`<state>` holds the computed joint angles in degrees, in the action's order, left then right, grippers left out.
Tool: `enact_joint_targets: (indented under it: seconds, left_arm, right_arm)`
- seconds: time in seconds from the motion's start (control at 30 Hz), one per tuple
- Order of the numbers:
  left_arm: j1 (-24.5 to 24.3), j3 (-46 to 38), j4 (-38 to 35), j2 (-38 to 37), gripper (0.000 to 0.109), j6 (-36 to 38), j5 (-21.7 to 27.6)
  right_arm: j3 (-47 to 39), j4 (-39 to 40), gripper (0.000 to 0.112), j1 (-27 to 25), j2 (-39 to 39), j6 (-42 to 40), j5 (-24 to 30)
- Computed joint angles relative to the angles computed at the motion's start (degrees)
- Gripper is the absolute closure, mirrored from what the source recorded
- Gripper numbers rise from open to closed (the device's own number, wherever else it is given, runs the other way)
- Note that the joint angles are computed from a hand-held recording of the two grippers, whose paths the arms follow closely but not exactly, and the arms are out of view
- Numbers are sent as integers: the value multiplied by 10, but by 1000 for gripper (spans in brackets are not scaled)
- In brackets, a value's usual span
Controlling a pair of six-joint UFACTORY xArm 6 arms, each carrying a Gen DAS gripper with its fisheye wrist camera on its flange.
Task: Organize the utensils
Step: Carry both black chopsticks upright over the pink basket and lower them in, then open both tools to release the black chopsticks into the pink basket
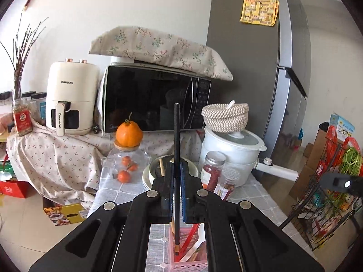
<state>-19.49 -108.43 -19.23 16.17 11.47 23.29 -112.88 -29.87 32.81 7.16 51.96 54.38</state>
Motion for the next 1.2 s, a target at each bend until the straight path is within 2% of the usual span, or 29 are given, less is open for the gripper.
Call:
enact_joint_targets:
  seconds: [0.17, 0.33, 0.4, 0.47, 0.57, 0.73, 0.93, 1.2]
  left_arm:
    - [2, -24, 2, 28, 103, -2, 37]
    - [8, -67, -21, 53, 100, 2, 95]
    - [11, -76, -15, 52, 87, -14, 118]
    - [13, -65, -10, 38, 58, -19, 123]
    - [19, -50, 18, 16, 53, -43, 142]
    - [33, -42, 54, -5, 41, -63, 212]
    - [42, -26, 67, -14, 41, -43, 268]
    - [45, -42, 68, -1, 41, -31, 311]
  right_arm:
    - [-2, -15, 109, 4, -7, 9, -6]
    - [-13, -32, 109, 6, -2, 30, -29]
    - [-21, -37, 109, 5, 5, 36, -40]
    - [-33, -39, 109, 4, 15, 36, -46]
    - [-46, -32, 109, 1, 30, 34, -60]
    - [-110, -32, 109, 5, 79, 3, -23]
    - [-172, -11, 109, 8, 135, -31, 19]
    - [-361, 1, 108, 17, 266, -93, 128]
